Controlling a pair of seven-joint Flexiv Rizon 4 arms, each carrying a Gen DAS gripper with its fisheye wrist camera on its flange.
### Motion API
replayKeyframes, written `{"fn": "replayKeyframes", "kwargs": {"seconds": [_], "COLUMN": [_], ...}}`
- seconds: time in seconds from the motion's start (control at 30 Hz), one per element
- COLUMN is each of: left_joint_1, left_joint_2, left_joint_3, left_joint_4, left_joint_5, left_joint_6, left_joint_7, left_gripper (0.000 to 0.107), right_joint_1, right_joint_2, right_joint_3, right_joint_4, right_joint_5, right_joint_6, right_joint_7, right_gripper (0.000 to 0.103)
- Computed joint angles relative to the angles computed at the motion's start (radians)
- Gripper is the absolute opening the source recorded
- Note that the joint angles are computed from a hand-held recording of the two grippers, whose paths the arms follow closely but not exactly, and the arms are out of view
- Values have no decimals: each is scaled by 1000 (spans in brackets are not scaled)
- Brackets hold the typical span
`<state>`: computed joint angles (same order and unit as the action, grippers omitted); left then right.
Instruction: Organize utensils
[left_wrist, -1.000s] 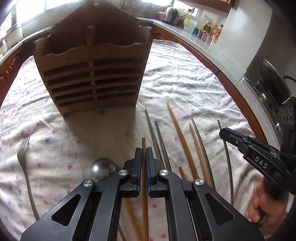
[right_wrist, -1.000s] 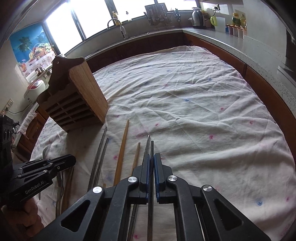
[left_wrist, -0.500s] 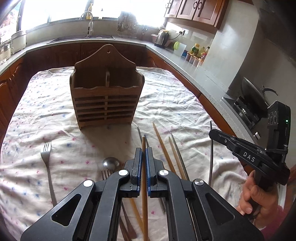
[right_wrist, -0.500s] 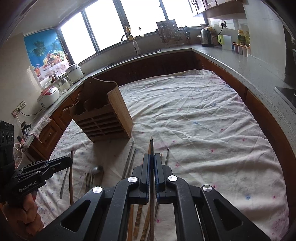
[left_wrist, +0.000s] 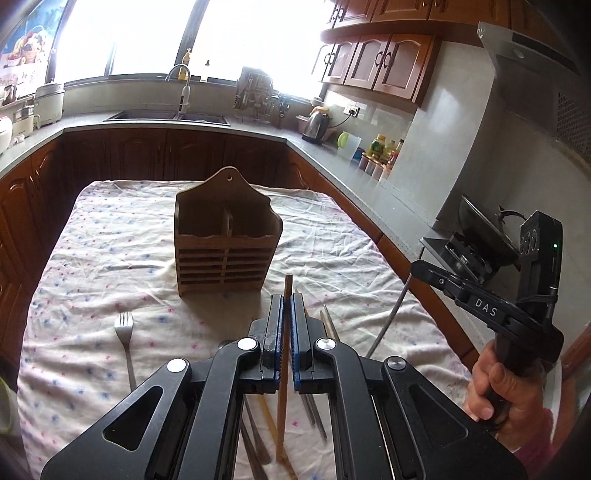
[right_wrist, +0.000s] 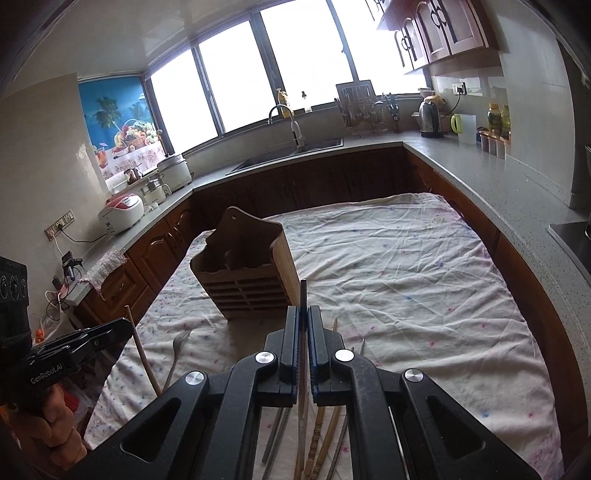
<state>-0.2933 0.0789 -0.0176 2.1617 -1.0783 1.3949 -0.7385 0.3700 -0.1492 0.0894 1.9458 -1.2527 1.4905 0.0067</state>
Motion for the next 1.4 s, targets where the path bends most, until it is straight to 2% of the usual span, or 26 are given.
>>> {"fn": "replayKeyframes", "kwargs": {"seconds": [0.27,0.4,0.5,0.73,0.87,1.0,1.17,1.4], "left_joint_1": [-27,-32,-22,96,165,214,244,266], "left_joint_2": [12,10,1,-92,-159,-224,-302,-411], "left_joint_3": [-1,-1,0,17,16,-6,-27,-32], "left_joint_4": [-13,-27,-34,-50,-72,-106,-172,-286], "left_joint_5": [-110,-147,-133,127,214,262,350,509], "left_joint_6": [48,65,63,-10,-89,-144,-183,-211], "left_joint_7": [89,124,114,-154,-275,-356,-457,-597], "left_gripper": [0,0,0,0,0,23,37,38], "right_joint_1": [-23,-36,-37,-38,-42,-45,-39,-29], "right_joint_2": [11,3,-8,-15,-17,-21,-32,-48], "right_joint_3": [-11,-6,-2,-7,-9,-12,-19,-42], "right_joint_4": [-37,-61,-75,-75,-66,-59,-49,-41], "right_joint_5": [-131,-162,-149,-161,-152,-133,-93,-50], "right_joint_6": [31,36,31,41,48,61,75,92], "right_joint_7": [108,129,109,127,123,114,86,66], "right_gripper": [4,4,4,4,4,4,4,4]}}
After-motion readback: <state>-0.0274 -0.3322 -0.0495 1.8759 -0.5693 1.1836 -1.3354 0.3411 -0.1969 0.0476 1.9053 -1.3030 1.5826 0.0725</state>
